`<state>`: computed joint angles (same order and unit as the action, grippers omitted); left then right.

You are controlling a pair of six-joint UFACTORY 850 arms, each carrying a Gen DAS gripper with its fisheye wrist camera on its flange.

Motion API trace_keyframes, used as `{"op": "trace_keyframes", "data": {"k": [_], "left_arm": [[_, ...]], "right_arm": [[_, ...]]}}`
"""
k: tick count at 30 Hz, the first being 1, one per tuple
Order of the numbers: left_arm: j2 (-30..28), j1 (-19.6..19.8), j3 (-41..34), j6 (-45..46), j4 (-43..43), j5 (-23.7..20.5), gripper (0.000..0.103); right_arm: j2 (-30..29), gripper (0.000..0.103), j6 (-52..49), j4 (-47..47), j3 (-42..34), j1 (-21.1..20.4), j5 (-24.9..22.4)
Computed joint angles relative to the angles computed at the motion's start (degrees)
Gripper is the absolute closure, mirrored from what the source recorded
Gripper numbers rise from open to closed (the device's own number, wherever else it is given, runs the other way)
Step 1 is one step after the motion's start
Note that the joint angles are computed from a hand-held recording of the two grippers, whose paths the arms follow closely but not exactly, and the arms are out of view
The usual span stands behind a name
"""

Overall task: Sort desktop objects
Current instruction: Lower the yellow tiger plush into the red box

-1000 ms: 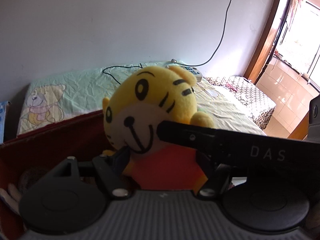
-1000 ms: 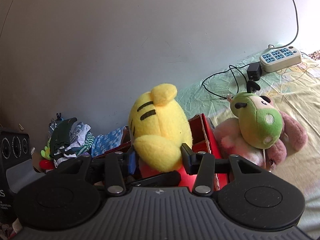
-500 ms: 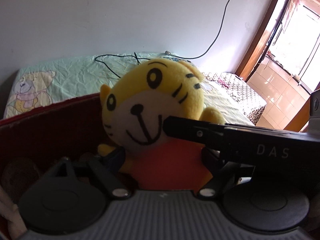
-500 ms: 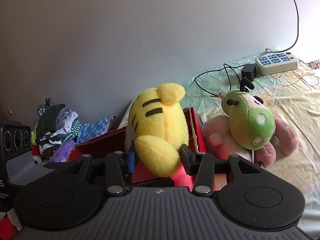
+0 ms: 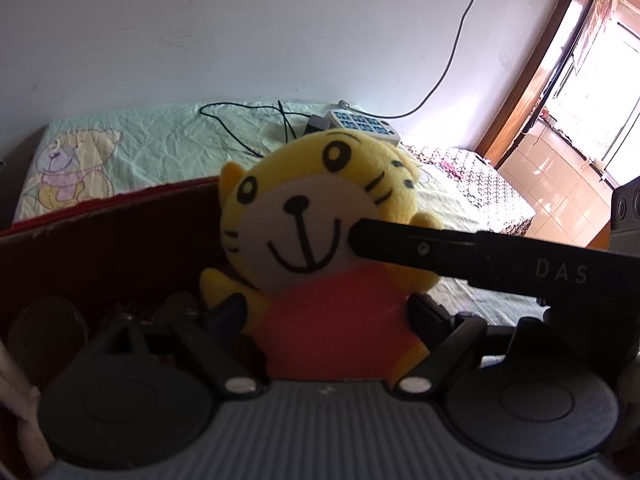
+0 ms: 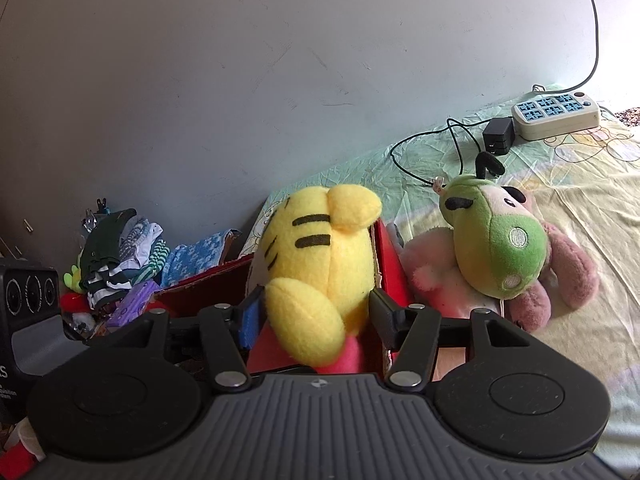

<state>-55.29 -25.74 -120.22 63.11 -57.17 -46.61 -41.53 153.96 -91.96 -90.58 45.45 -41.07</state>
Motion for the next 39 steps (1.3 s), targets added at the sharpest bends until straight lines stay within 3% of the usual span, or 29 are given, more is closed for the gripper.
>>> {"op": "trace_keyframes", "data": {"k": [5,11,18,22,24,30,32,34,39], "left_arm": [[2.2,0.6,3.2,2.9,-2.4,0.4,0.015],[0.5,-0.1,1.7,-2.2,1.3,0.3,0.017],[1.1,-0.8,3.0,-1.9,-0.3,1.4,0.02],[2.0,-0.8,4.7,-0.7,-1.3,2.2,0.02],[1.9,-1.0,4.9,-0.8,-0.8,2.9,0.021],[0.2,-0.7,2.6,-4.4,0.8,1.2,0.022],[-0.5,-0.5,1.8,-5.4,1.0,0.3,0.022],[-0.8,-0.3,1.2,-6.2,1.6,-0.2,0.022],[-1.7,-0.3,-0.2,-7.7,3.2,-1.0,0.024]], "right_arm": [[0.0,0.046,0.2,-0.4,0.0,0.3,-2.2],[-0.6,0.059,0.1,0.6,-0.8,-1.2,3.2],[-0.5,0.065,-2.2,-0.1,-1.1,-0.1,0.9],[-0.9,0.064,-6.0,1.4,-2.2,0.1,0.6],[-1.3,0.056,-6.2,2.7,-2.8,-0.2,1.1],[-2.6,0.046,-6.7,4.8,-4.4,-1.3,4.6],[-3.0,0.046,-7.5,5.8,-5.0,-1.6,5.6],[-3.1,0.053,-8.1,5.5,-5.4,-1.6,6.5],[-5.4,0.055,-18.3,12.2,-9.4,-1.4,4.8]]}}
